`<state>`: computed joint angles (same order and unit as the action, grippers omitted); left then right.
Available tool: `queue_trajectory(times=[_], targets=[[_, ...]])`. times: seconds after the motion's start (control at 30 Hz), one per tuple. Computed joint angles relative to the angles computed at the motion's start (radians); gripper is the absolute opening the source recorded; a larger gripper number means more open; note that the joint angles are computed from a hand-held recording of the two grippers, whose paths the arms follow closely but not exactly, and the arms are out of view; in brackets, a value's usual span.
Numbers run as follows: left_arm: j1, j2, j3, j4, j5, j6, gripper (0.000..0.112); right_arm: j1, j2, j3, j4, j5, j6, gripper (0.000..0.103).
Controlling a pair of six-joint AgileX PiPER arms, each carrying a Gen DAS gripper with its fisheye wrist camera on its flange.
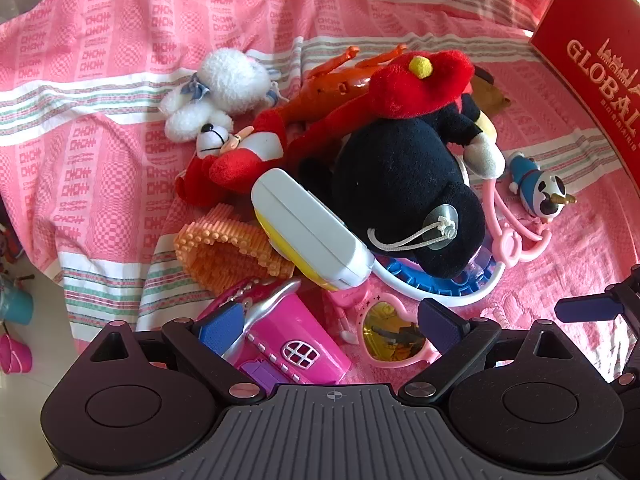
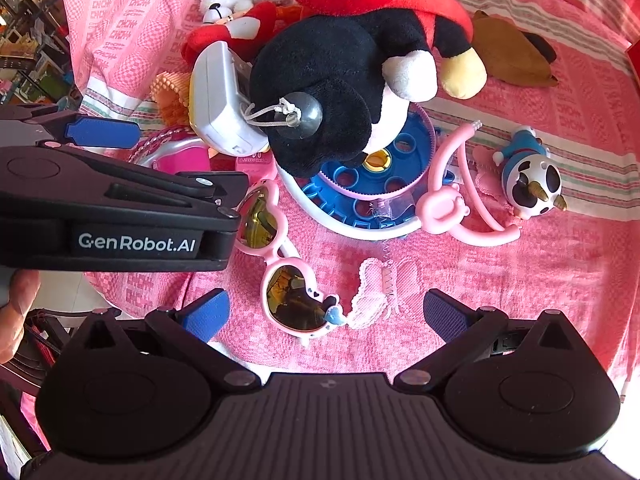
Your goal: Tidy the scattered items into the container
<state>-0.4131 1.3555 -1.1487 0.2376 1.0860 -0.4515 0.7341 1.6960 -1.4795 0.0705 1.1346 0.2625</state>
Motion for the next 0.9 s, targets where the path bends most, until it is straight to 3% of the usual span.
queue_trajectory(times=[0.43,0.9], targets=[[0.016,-0.017,0.024,0.000,-0.007,0.011,0.099,0.007,0.007,-0.009,-0.002,0.010,0.003,0.103],[0.139,-0.028,0.040,-0.034,-0.045,0.114,0.099,-0.077,0.018,-0.055,-0.031,-0.012,0.029,0.102]])
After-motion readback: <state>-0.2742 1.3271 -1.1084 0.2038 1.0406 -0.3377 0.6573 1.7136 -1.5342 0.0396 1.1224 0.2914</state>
